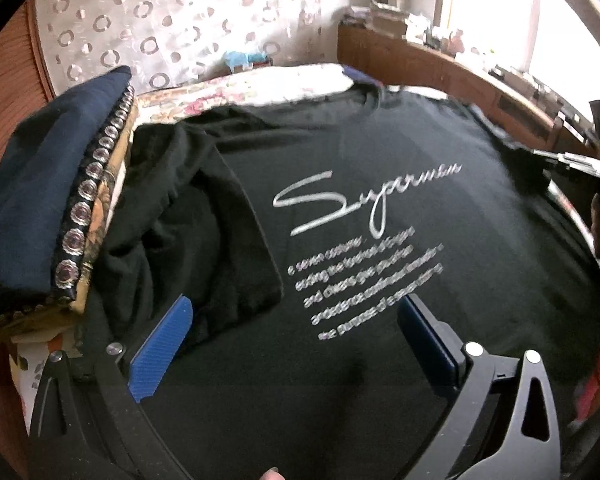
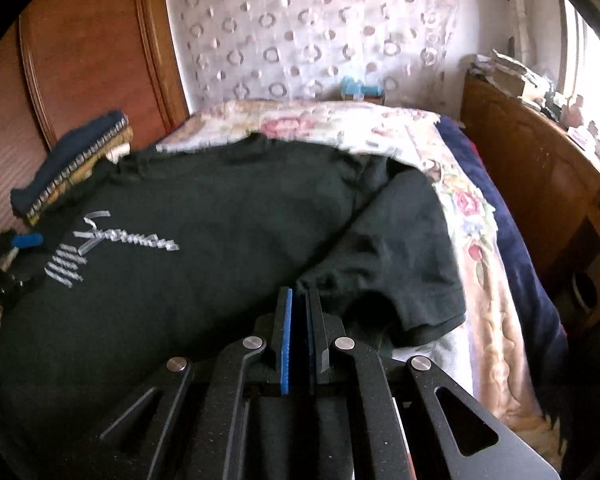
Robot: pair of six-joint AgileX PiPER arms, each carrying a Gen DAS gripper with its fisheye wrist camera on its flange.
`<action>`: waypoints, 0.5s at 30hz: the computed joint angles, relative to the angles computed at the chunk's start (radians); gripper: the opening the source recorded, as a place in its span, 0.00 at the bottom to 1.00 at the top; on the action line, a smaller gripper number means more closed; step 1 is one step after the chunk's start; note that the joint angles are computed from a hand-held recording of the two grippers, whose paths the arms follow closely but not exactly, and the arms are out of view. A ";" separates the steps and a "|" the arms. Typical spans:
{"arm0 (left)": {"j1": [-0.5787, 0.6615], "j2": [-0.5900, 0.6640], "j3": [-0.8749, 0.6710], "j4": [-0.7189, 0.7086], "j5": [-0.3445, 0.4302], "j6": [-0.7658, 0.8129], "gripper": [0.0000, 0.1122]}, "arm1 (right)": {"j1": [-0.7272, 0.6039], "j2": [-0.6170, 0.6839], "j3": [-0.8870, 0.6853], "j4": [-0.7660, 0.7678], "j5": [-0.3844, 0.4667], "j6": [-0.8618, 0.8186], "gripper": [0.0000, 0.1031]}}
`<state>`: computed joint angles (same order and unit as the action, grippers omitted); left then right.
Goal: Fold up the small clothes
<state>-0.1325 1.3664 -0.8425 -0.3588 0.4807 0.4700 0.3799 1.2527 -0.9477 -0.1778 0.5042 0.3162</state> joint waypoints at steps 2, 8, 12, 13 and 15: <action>0.005 -0.032 0.007 -0.045 0.001 0.025 0.91 | -0.015 -0.039 0.012 0.037 -0.009 -0.035 0.06; -0.032 -0.077 0.004 -0.034 0.002 -0.020 0.91 | -0.050 -0.144 0.134 0.023 -0.089 -0.006 0.60; -0.057 -0.097 0.002 -0.033 0.004 -0.037 0.91 | -0.078 -0.112 0.156 -0.088 -0.098 0.117 0.64; -0.063 -0.102 0.001 -0.028 0.003 -0.045 0.91 | -0.110 -0.083 0.151 -0.082 -0.091 0.108 0.64; -0.074 -0.116 0.001 -0.020 0.003 -0.058 0.91 | -0.148 -0.023 0.111 -0.070 -0.055 0.099 0.64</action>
<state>-0.2062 1.2504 -0.8413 -0.3786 0.4842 0.4124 0.2314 1.2295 -0.8370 -0.2475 0.4490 0.4154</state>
